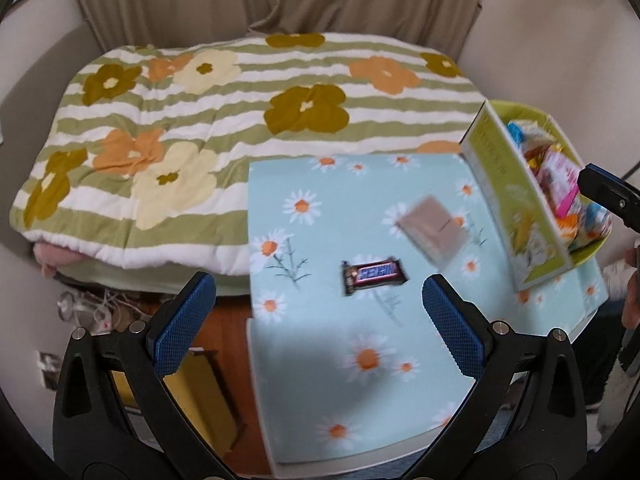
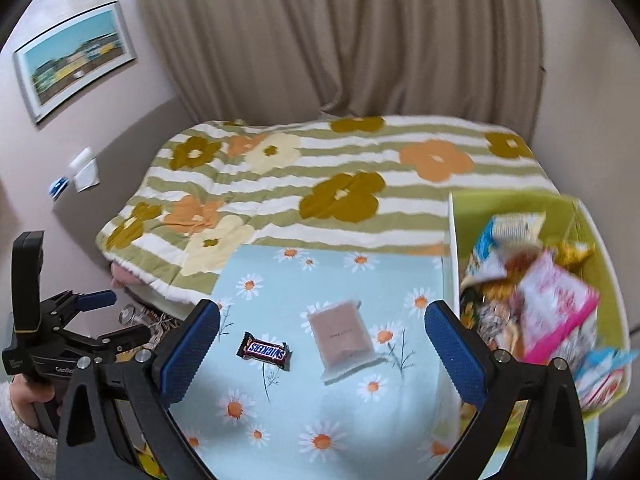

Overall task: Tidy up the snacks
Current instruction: 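Withdraw both tools from the box toward the Snickers bar and pink packet, then grasp the Snickers bar with left tool while right tool grasps the pink packet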

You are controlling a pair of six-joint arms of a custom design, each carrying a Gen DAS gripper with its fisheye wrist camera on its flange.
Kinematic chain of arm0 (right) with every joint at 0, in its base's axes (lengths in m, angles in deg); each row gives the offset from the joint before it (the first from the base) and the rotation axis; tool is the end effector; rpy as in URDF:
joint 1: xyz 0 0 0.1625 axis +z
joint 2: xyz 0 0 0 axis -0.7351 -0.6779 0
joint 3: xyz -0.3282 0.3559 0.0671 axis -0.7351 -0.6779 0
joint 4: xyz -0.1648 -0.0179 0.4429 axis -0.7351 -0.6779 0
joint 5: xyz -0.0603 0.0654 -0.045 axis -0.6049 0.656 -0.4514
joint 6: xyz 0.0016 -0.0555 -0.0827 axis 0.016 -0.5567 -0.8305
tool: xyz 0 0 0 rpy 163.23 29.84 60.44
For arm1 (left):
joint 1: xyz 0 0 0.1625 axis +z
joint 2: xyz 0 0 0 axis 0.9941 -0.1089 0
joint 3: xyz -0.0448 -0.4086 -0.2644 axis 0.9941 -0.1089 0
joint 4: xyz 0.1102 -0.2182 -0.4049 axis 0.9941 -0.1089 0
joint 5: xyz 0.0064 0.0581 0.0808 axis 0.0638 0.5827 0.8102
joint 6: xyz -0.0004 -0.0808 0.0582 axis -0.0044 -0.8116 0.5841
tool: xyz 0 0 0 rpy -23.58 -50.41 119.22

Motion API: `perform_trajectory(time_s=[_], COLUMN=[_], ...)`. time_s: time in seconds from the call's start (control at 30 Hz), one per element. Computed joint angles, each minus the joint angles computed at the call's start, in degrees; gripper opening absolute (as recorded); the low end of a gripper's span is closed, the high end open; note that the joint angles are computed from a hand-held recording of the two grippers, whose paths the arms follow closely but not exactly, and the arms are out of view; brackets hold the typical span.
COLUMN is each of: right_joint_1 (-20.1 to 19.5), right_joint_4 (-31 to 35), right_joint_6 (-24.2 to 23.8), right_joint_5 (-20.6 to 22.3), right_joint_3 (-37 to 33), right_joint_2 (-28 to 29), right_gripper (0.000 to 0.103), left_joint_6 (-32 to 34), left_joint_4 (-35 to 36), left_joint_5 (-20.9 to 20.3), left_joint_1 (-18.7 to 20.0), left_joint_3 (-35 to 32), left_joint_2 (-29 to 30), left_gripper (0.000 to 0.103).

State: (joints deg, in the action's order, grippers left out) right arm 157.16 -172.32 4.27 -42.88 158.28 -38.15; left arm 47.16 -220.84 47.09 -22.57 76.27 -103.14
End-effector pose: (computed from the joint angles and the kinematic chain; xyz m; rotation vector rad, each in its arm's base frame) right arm 0.3636 -0.7221 0.1656 0.8819 -2.5521 0.5919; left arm -0.1237 -0.6639 0.3181 0.0228 2.3173 -0.7250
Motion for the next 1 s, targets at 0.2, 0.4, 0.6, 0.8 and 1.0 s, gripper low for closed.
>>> perform_trajectory(time_s=[0.2, 0.4, 0.6, 0.8, 1.0], right_joint_1=[-1.0, -2.65, -3.76, -5.36, -6.06], right_joint_4=[-1.22, -0.98, -0.22, 1.43, 3.42], right_joint_6=[3.23, 1.01, -5.87, -6.49, -6.24], right_joint_5=[-4.07, -3.94, -3.5, -3.48, -3.64], right_joint_3=[1.3, 0.52, -1.81, -4.75, -6.26], right_joint_2=[1.94, 4.64, 8.26, 11.15, 12.19], right_gripper=[0.102, 0.102, 0.102, 0.102, 0.102], left_joint_6=[4.74, 13.27, 23.95, 33.52, 41.91], left_joint_4=[-1.96, -3.62, -4.04, -2.71, 3.43], left_joint_5=[-7.0, -10.81, -10.79, -12.22, -13.98], left_joint_1=[4.26, 6.86, 8.31, 9.36, 10.07], left_joint_3=[-1.36, -3.94, -7.52, -10.57, -13.71], left_joint_2=[2.37, 7.99, 12.93, 16.09, 17.97], left_gripper=[0.102, 0.102, 0.102, 0.097, 0.084])
